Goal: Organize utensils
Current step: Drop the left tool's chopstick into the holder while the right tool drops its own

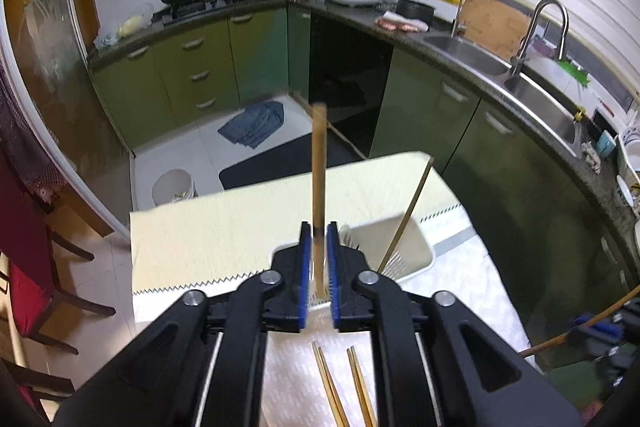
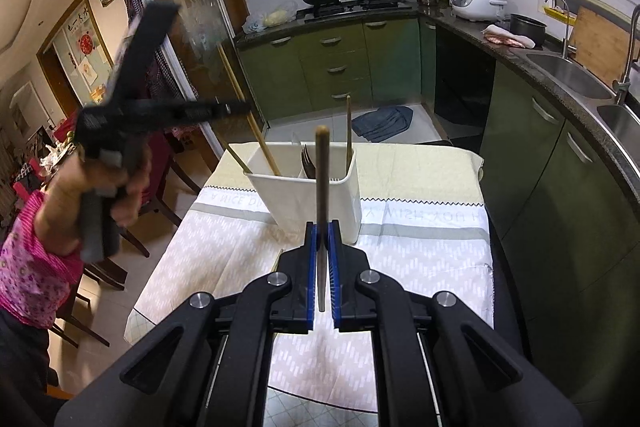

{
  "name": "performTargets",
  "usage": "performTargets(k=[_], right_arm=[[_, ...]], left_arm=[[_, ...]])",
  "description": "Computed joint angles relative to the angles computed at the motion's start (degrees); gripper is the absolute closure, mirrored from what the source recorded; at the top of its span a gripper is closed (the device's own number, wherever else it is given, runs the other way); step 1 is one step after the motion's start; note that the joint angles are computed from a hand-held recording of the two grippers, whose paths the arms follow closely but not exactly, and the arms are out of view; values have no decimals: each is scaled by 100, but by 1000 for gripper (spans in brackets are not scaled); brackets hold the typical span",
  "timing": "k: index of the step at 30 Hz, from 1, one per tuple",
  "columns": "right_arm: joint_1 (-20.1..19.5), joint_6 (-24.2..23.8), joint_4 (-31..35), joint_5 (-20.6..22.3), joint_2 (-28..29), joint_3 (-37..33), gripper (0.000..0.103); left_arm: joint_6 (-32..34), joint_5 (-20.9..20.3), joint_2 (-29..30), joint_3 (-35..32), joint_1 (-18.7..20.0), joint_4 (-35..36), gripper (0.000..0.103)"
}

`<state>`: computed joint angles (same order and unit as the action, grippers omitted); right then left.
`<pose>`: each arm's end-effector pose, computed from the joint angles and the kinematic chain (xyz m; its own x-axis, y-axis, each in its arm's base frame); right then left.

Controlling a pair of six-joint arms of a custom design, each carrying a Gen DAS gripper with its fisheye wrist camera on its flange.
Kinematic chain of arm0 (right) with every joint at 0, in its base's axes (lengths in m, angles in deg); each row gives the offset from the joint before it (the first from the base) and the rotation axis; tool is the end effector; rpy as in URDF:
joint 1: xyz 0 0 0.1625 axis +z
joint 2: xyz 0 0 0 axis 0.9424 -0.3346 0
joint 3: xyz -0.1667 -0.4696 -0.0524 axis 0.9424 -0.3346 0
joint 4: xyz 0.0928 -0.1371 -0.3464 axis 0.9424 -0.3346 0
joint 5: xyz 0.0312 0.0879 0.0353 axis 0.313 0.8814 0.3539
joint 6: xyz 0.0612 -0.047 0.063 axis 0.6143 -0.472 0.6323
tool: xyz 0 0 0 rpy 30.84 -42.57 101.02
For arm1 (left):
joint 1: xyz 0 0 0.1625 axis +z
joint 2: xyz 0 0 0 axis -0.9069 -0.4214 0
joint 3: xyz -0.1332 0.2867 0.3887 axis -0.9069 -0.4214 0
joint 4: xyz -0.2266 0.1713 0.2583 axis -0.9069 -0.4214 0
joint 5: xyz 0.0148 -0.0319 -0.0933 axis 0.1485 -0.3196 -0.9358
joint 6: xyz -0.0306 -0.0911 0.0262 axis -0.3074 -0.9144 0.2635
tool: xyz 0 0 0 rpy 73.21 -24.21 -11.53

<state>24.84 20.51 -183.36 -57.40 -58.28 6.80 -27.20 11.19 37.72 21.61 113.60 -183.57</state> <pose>0.1873 -0.7623 0.3946 -0.7576 -0.4783 0.4442 -0.6415 0.6715 -0.3709 -0.4693 -0.8519 0.1575 -0.7328 0.0481 -0.6788 0.4587 0.7717 -0.4405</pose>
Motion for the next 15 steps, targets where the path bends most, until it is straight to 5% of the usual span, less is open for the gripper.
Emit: performTargets(k=[2, 5, 15], right_arm=[[13, 11, -31, 22, -14, -12, 97], [48, 40, -106, 61, -29, -29, 96], [329, 194, -499, 338, 323, -851, 96]], left_arm=[[-4, -23, -104, 303, 15, -197, 66], [146, -90, -327, 848, -4, -711, 50], [412, 2, -1458, 3248, -375, -2903, 33]])
